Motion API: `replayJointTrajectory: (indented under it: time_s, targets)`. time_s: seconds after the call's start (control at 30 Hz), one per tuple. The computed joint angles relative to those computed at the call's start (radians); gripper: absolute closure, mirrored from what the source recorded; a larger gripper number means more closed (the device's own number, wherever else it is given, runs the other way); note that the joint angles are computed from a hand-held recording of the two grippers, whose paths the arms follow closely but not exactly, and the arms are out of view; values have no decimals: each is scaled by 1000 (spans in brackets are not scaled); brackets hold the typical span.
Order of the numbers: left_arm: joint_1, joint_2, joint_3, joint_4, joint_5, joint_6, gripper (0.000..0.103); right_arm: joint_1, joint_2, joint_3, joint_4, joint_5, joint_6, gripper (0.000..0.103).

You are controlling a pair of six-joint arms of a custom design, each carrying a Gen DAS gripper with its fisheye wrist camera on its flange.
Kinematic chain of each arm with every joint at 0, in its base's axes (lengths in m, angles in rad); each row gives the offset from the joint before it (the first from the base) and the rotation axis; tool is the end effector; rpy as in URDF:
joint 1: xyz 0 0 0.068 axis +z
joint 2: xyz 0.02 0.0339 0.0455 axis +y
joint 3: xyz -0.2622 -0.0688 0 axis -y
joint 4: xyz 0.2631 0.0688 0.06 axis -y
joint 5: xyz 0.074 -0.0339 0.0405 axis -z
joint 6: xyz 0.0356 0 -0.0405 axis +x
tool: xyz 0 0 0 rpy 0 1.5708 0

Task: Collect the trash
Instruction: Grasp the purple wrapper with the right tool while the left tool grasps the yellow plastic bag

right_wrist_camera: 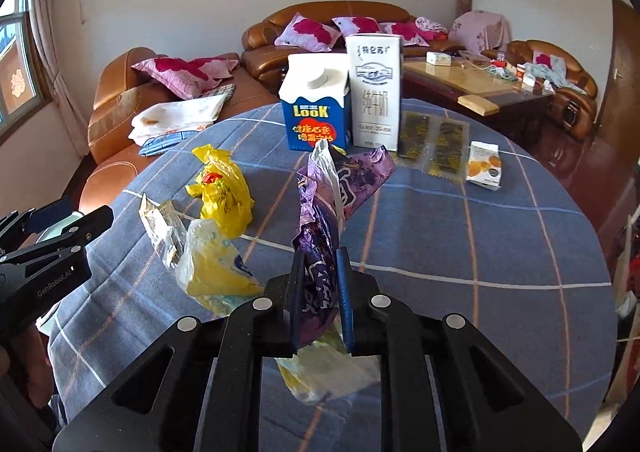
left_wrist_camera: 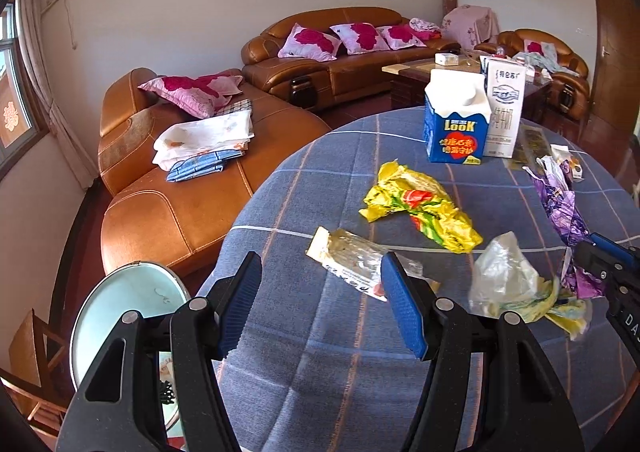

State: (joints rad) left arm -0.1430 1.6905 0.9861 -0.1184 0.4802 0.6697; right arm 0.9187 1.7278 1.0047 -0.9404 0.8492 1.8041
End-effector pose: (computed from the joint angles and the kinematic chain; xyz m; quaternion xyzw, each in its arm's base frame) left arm 0.3564 -0.0679 0.1718 0.4372 0.7962 -0.1214 0.4002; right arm 0.1966 0.2134 0.1463 0.3727 0.8307 -0.1268 0.3937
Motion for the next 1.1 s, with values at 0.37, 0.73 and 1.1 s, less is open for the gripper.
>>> replayJointTrajectory:
  time_s: [0.37,0.73,1.1]
  targets:
    - [-123,-152,-167,31,-10,0,35,179,-42,-102,-252,-67,450,87]
    - [-220,-126,-224,27,-70,14,36,216,-57,-144,-232,-94,490,86]
    - [-229,-131,-237,-9,-11,60,75,176,-99,-198,-125,-133,400,85]
